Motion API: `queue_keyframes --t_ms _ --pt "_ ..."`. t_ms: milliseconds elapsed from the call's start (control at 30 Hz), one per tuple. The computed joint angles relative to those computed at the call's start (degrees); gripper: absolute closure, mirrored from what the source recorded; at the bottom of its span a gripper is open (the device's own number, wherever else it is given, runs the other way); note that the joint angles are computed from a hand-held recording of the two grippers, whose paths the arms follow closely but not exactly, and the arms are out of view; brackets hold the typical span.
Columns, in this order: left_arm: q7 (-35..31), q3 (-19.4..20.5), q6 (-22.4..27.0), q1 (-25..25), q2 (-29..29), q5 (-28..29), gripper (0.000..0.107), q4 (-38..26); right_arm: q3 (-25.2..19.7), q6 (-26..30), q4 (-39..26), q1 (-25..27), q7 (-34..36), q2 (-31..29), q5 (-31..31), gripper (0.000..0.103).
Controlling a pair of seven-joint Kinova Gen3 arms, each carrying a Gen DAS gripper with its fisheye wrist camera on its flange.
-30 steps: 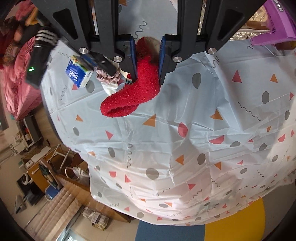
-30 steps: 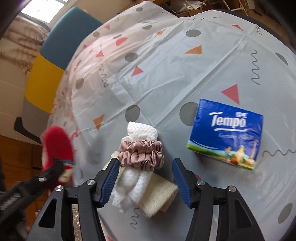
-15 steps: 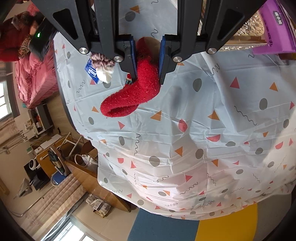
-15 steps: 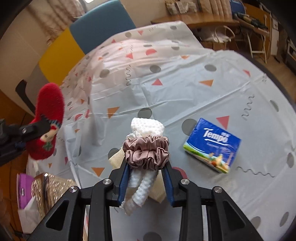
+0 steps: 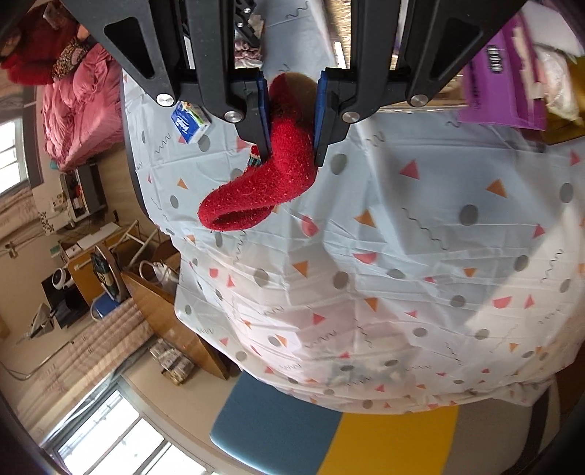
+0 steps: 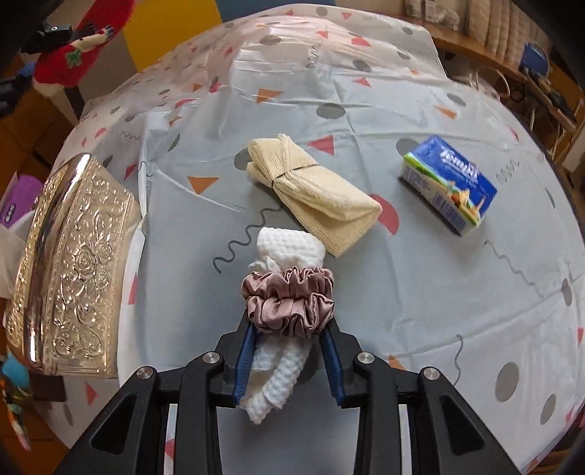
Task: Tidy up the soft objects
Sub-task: 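Carry the red sock into the gold tray and open the left gripper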
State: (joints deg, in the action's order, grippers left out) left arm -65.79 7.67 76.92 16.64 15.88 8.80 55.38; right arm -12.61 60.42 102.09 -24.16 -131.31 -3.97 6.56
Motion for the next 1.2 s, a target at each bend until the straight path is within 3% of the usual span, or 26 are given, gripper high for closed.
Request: queue_keyframes --t_ms 200,333,767,1067,1200 --pt "-2.9 -2.46 -1.31 -5.35 -6.31 -0.54 0.088 4.88 0.33 -0.03 0.6 0.3 0.58 0.25 -0.75 0.069" --pt "-7.37 -4.69 -2.95 -11.15 -12.02 2.05 0.088 10.21 -0.12 0.16 0.75 -0.09 -0.49 0.19 0.25 0.069" --pt "-24.39 -18.95 -2.79 -27.56 -26.59 12.95 0.088 30.2 -2.2 1.75 0.48 -3.01 -4.62 1.16 6.59 0.069" --pt "-32.44 -26.37 0.49 -28.86 -38.06 16.23 0.088 43.69 -1.73 1.91 0.67 -3.7 -4.39 0.97 7.17 0.069" --pt "-32.97 -27.23 2.46 -27.58 -43.51 15.4 0.088 49.98 -1.86 1.91 0.64 -3.88 -4.7 1.15 7.58 0.069"
